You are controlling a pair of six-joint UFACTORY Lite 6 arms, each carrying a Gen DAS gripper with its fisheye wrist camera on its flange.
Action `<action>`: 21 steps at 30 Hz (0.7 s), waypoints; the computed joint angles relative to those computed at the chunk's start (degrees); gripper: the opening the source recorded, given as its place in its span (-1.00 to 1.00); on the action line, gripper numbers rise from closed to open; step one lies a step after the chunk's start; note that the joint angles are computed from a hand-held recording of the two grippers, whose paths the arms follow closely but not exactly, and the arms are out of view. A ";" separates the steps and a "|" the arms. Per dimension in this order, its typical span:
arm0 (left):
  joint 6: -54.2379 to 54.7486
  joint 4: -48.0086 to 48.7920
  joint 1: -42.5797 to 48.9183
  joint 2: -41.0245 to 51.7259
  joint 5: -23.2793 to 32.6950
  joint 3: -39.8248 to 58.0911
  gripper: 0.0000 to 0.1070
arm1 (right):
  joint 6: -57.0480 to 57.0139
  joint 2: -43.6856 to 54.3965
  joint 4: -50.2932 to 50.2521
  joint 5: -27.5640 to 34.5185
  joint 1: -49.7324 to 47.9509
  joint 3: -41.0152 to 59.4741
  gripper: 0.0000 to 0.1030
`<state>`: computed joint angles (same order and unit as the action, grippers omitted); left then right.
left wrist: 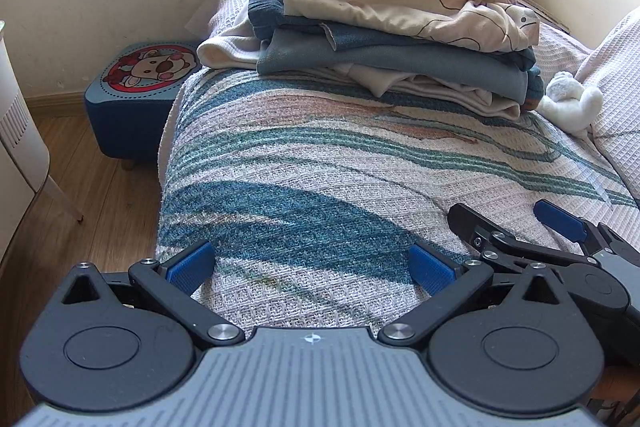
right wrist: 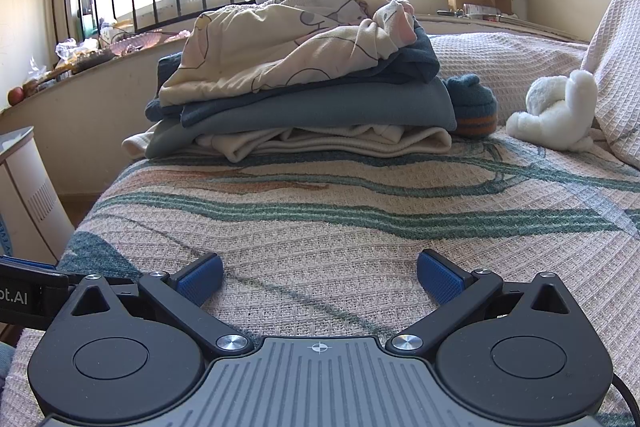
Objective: Fold clothes
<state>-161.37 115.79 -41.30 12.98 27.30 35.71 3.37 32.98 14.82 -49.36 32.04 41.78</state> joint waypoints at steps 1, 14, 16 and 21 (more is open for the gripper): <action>-0.05 0.10 0.03 -0.01 -0.01 -0.02 0.93 | 0.00 0.00 0.00 0.00 0.00 0.00 1.00; -0.32 0.15 -0.06 -0.10 0.05 -0.14 0.93 | 0.23 0.01 -0.27 -0.11 -0.12 -0.08 1.00; -0.44 0.27 -0.06 -0.07 0.09 -0.16 0.93 | 0.23 0.01 -0.27 -0.11 -0.12 -0.08 1.00; -0.70 0.48 -0.02 -0.10 0.12 -0.23 0.93 | 0.28 0.01 -0.32 -0.13 -0.15 -0.10 1.00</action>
<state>-162.07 116.27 -41.32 12.89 27.41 35.48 3.65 32.99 14.50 -49.49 31.89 41.69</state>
